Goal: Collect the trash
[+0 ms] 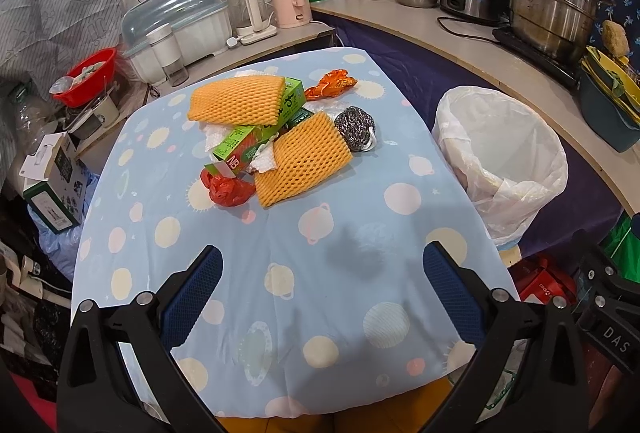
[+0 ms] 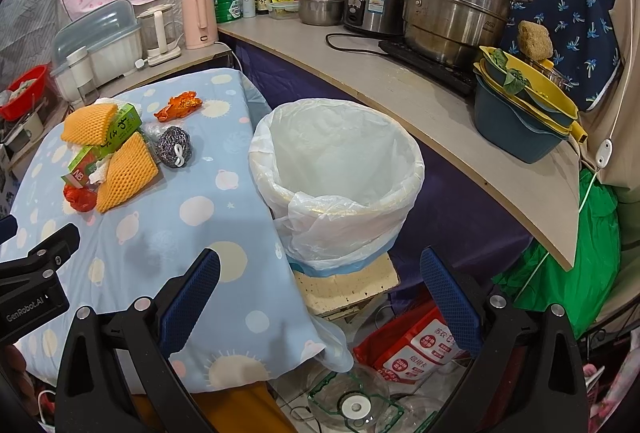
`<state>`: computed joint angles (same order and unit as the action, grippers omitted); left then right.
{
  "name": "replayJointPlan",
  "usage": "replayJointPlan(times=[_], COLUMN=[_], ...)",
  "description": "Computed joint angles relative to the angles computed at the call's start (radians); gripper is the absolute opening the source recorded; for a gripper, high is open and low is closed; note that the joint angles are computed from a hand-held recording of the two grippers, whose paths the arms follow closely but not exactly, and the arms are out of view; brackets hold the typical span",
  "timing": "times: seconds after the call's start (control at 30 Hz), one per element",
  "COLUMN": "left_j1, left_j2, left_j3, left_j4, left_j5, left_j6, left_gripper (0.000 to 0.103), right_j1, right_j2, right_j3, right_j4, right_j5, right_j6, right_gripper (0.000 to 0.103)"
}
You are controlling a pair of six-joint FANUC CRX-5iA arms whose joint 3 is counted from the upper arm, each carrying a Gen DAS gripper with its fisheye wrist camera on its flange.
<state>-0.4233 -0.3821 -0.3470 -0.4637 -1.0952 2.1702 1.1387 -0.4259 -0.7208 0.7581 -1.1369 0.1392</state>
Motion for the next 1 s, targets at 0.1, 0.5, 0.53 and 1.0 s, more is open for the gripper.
replayJointPlan(times=[0.1,0.5,0.53,1.0], left_j1=[-0.006,0.038,0.043,0.271], left_j2=[0.002,-0.007,-0.007,-0.053], left_j3=[0.005,-0.004,-0.005,-0.092], left_j4=[-0.007,0.029,0.032,0.193], left_j5=[-0.008,0.015,0.017,0.126], left_j6=[0.008,-0.031,-0.033,-0.195], left_gripper=[0.096,0.096,0.096,0.096], right_j1=[0.0,-0.003,-0.004,-0.068], right_j2=[0.001,0.038,0.044,0.153], right_j3=[0.001,0.027,0.031,0.083], right_j4=[0.0,-0.004,-0.004,-0.017], right_j5=[0.0,-0.003,-0.001,0.107], right_j6=[0.0,0.016,0.018,0.038], right_gripper=[0.096,0.096,0.096,0.096])
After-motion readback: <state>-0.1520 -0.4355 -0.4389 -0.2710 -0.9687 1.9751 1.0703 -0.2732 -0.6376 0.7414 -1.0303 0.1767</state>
